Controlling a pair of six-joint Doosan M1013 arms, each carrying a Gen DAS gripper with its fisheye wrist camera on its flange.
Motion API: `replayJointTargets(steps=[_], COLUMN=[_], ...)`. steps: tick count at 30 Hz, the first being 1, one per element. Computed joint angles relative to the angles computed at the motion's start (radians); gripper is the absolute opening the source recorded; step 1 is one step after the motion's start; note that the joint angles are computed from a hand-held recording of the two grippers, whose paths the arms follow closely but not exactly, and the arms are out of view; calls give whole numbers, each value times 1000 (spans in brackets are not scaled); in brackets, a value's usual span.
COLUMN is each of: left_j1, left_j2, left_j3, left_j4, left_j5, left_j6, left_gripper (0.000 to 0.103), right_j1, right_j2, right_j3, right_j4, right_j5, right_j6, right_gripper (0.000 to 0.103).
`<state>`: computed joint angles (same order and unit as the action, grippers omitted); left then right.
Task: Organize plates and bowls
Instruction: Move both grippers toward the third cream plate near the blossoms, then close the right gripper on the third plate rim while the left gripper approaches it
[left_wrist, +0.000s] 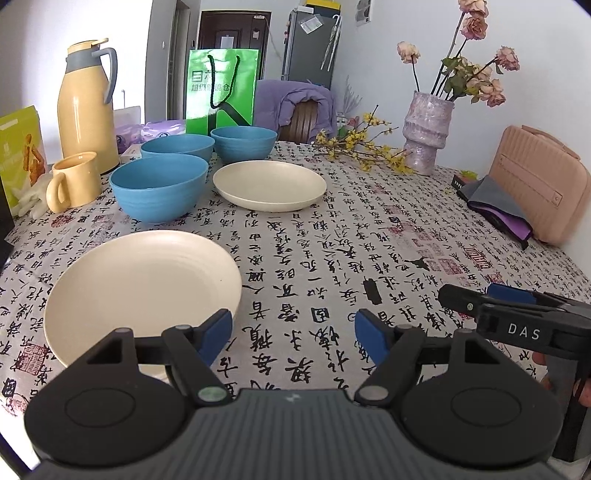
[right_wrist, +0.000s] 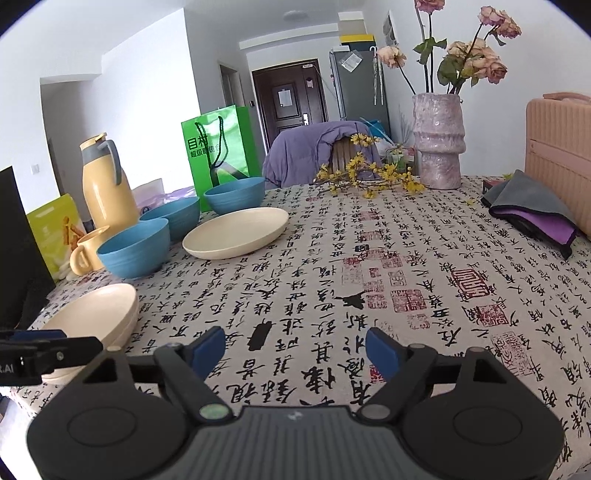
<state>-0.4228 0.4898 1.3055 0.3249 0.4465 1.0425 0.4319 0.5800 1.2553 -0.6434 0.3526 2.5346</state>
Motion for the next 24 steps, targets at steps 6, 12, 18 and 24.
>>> replayJointTargets(steps=[6,12,18,24], left_j1=[11,42,71,95], left_j2=[31,121,261,482], left_j3=[-52,-210,-458,-864], left_j4=[-54,-118,-169,-207], left_j5=[27,98,200,457], left_j6=[46,71,104,111], left_gripper=[75,73,67,58], right_j1=[-8,-25,-62,-93], right_j2=[17,62,167,363], right_j3=[-27,-112,-305,-671], right_j4=[49,139,413,614], right_j5=[15,39,89,265], right_j6=[-45,-147,-399,-597], right_gripper=[83,83,81,74])
